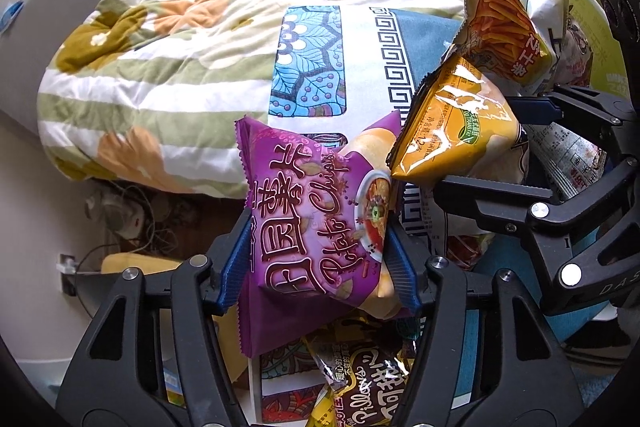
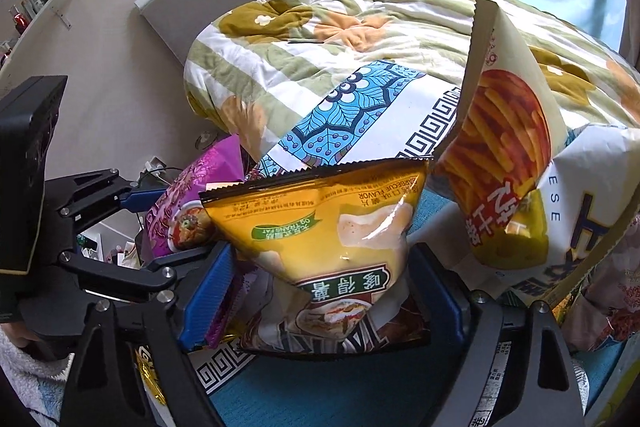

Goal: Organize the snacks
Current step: 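Grasp the purple chip bag with the left tool while the right tool grasps the yellow bag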

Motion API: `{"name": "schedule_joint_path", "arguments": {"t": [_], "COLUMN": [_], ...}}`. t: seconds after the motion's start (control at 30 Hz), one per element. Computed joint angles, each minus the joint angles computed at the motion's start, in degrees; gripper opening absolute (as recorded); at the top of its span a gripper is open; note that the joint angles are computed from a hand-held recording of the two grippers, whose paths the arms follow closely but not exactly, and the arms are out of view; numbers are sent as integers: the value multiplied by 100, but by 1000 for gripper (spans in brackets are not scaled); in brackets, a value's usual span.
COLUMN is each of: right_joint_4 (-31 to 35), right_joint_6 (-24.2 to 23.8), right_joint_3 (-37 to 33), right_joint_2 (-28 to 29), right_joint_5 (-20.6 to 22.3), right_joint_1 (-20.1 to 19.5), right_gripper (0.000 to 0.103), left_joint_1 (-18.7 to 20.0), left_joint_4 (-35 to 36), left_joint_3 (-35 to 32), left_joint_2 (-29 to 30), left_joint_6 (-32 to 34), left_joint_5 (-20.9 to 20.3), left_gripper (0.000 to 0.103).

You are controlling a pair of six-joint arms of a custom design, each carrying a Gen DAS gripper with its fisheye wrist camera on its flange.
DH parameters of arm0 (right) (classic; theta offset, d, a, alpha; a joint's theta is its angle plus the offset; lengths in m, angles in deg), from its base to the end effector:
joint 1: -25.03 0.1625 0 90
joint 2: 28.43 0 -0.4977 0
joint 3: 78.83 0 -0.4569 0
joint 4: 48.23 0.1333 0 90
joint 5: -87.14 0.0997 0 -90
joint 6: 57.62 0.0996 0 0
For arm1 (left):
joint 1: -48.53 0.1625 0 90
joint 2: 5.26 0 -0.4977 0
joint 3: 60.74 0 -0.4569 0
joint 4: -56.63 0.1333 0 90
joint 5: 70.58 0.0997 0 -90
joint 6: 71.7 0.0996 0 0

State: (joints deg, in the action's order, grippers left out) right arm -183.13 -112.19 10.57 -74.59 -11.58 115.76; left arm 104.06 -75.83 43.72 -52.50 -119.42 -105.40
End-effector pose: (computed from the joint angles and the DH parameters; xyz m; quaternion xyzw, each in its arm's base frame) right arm 0.1281 -0.7785 0.1130 0.4617 -0.8837 -0.0215 0.0743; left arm -0.2003 -0.6718 0.0634 -0.0423 0.8799 -0.2161 0.4210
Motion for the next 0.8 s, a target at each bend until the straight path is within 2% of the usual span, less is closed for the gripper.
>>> {"name": "schedule_joint_path", "arguments": {"t": [0.07,0.23,0.37,0.43,0.8], "right_joint_4": [65,213,160,113,-331], "right_joint_6": [-56,-96,-131,-104,197], "right_joint_3": [-22,-55,34,95,492], "right_joint_2": [10,13,-66,-118,-505], "right_joint_5": [3,21,63,93,269], "right_joint_1": [-7,-16,-25,-37,-11], "right_gripper": [84,70,65,59,48], "left_joint_1": [-6,-16,-23,-32,-309], "left_joint_4": [27,46,61,21,-81], "left_joint_3": [7,15,23,43,320], "left_joint_2": [-7,-18,-28,-41,-333], "left_joint_6": [-20,-35,-53,-44,-40], "left_joint_5": [8,3,0,-18,112], "left_gripper": [58,57,56,56,56]}}
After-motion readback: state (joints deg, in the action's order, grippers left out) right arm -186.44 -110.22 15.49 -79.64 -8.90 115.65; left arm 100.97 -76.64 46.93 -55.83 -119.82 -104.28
